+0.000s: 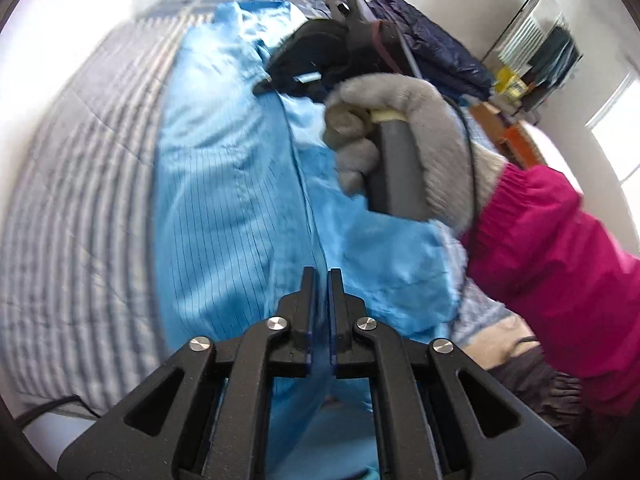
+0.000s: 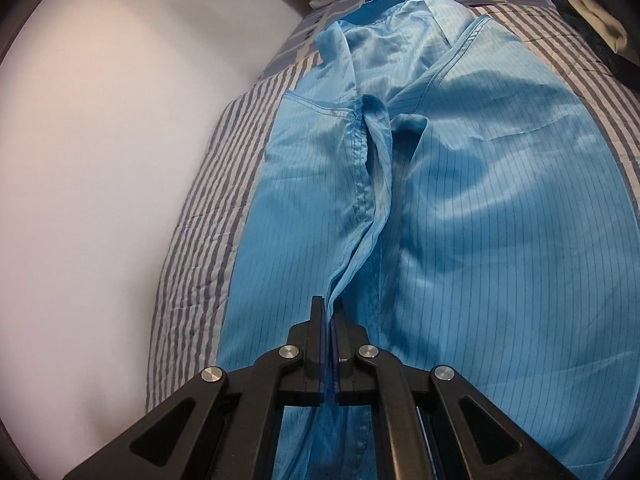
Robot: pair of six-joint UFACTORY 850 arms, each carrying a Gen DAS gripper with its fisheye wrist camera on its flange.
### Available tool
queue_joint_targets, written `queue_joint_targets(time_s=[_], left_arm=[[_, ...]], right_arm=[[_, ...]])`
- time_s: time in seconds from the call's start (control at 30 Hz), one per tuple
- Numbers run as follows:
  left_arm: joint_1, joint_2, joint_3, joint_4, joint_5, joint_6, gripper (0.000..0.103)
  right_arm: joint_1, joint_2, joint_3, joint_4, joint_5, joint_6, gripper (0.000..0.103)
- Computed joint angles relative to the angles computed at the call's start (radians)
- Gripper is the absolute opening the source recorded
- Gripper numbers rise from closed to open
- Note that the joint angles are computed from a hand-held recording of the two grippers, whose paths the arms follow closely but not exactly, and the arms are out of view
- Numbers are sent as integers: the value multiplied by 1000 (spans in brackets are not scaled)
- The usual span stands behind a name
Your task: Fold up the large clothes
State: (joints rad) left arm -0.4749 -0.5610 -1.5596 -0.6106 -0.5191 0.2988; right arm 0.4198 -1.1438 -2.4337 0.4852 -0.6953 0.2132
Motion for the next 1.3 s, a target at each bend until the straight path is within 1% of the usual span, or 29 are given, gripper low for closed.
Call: queue_joint_targets(time_s=[0.07, 0.1, 0.13, 0.17, 0.2, 0.23, 0.3, 0.37, 0.4, 0.43, 0.47, 0.5, 0.57, 0.6, 0.63, 0.67, 0.77, 0.83, 0.87, 0.93, 0.97, 1.0, 1.03, 1.07, 1.13, 1.17, 1.27, 1.3], left_arm=[[6, 9, 14, -60, -18, 57, 2], [11, 19, 25, -81, -23, 78, 2], [18, 29, 35, -120, -35, 110, 2], [29, 44, 53, -164, -45, 146, 2], [38, 62, 72, -196, -45, 171, 2], [48, 83, 93, -212, -31, 187, 3], [68, 126, 136, -218, 13, 203, 9], [93, 161, 173, -181, 66, 152, 10], [107, 170, 184, -178, 75, 129, 11], [122, 173, 194, -180, 80, 112, 11], [135, 174, 202, -186, 84, 98, 13], [147, 171, 207, -189, 81, 84, 26], [167, 157, 210, -217, 70, 80, 41], [175, 148, 210, -238, 57, 83, 41], [183, 135, 207, -255, 36, 87, 41], [189, 118, 196, -262, 16, 84, 41], [201, 71, 171, -293, -31, 70, 41], [199, 46, 160, -294, -44, 49, 41], [196, 36, 157, -292, -46, 41, 41], [189, 25, 151, -261, -47, 17, 41], [184, 23, 148, -236, -43, -5, 41], [182, 18, 145, -222, -43, -15, 41], [179, 6, 129, -205, -49, -34, 41], [177, -5, 119, -195, -51, -43, 41], [167, -23, 99, -162, -57, -77, 41], [165, -22, 101, -161, -60, -78, 41], [152, -27, 96, -165, -66, -52, 41], [149, -27, 95, -160, -62, -46, 41]], right_arm=[[1, -16, -34, -40, -18, 17, 0], [-1, -18, -39, -33, -25, 4, 1], [-4, -22, -48, -12, -44, -17, 7], [-8, -19, -44, -11, -60, -19, 10], [-9, -9, -31, -18, -70, -15, 29], [-10, 24, 20, -21, -52, -23, 36], [-10, 127, 181, 4, 21, -68, 36], [-20, 246, 357, 100, 87, -174, 36], [-22, 305, 442, 126, 118, -219, 36], [-21, 350, 500, 111, 142, -228, 36], [-18, 401, 568, 80, 171, -227, 36], [-17, 452, 636, 48, 196, -227, 36], [-15, 552, 780, -23, 244, -201, 37], [-16, 607, 864, -79, 264, -160, 39], [-18, 642, 920, -103, 276, -138, 43], [-25, 677, 982, -88, 287, -145, 46], [-48, 741, 1115, 43, 286, -247, 49], [-58, 749, 1160, 113, 274, -303, 57], [-62, 752, 1179, 166, 266, -345, 57], [-75, 739, 1195, 335, 247, -501, 55], [-78, 736, 1206, 403, 234, -568, 54], [-77, 733, 1211, 429, 232, -597, 50], [-73, 728, 1210, 427, 232, -600, 36], [-71, 720, 1207, 439, 228, -616, 28], [-75, 714, 1206, 482, 224, -647, 2], [-82, 717, 1210, 504, 219, -661, 1], [-95, 749, 1242, 454, 233, -622, 0], [-103, 756, 1257, 472, 238, -627, 0]])
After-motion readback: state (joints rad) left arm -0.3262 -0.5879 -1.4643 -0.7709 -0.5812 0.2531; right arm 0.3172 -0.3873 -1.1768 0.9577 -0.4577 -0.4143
